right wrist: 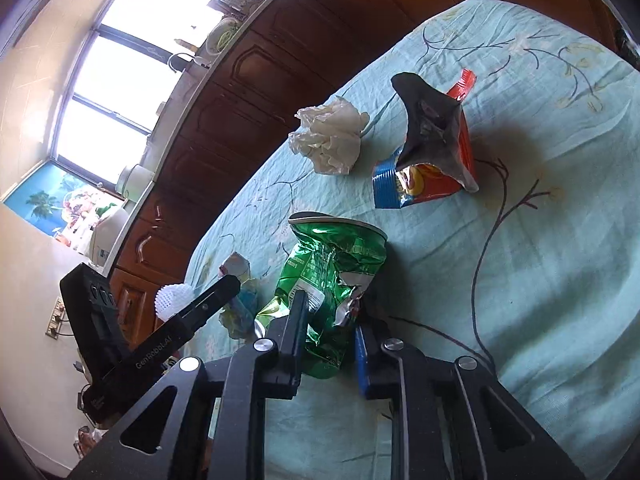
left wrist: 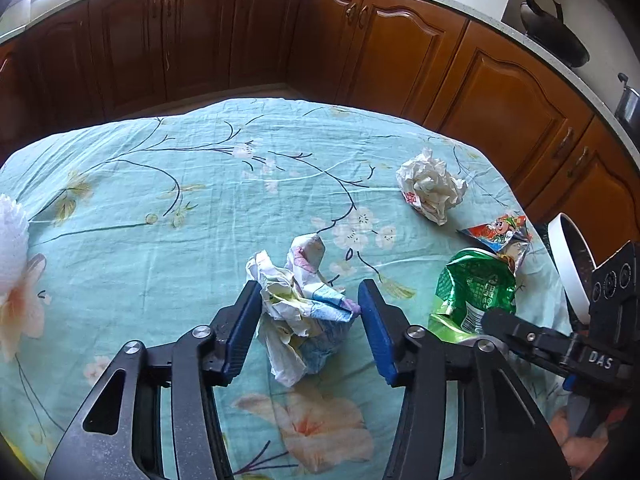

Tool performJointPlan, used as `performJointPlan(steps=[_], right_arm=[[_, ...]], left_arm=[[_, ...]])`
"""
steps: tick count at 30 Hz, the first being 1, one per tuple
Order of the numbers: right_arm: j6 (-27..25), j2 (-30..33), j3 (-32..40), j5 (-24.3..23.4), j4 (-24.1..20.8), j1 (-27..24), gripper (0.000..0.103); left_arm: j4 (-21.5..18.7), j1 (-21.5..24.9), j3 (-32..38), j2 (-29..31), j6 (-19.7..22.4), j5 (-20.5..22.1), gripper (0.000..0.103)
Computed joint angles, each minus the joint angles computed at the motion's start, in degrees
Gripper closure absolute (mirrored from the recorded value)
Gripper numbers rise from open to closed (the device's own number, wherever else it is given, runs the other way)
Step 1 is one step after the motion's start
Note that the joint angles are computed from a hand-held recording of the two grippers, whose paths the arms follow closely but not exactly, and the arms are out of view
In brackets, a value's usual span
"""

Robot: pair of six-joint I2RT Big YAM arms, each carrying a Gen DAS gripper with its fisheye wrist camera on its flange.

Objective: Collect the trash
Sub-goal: 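Grasp the crumpled blue-white wrapper with the left tool while the right tool grasps the green crushed can, then carry both items over the black bin and open both tools to drop them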

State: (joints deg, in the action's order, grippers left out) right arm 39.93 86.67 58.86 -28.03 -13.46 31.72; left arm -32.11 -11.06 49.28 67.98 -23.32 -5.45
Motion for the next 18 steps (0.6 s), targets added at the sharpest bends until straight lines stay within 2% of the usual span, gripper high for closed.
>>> performJointPlan(steps=[1, 6, 12, 18], right_arm=[[-0.50, -0.68, -0.68, 0.27, 0.29, -0.11, 0.087], [-4.06, -5.51, -3.21, 3.05, -0.78, -0.65, 0.090], [-5.53, -13.06, -8.01, 5.94, -1.20, -3.26, 0.091], [-6.24, -19.60, -12.31, 6.79, -1.99, -7.90, 0.090]], left_arm=[[-0.03, -0.29, -0.07, -0.28, 0.09, -0.32, 0.061], [-0.22, -2.08, -0.84, -2.90, -0.79, 0.44, 0.067], [0.03, -7.57, -0.91, -6.04, -2.08, 0.25, 0.069], [0.09, -13.42, 1.04, -5.62, -2.65, 0.50, 0.070]])
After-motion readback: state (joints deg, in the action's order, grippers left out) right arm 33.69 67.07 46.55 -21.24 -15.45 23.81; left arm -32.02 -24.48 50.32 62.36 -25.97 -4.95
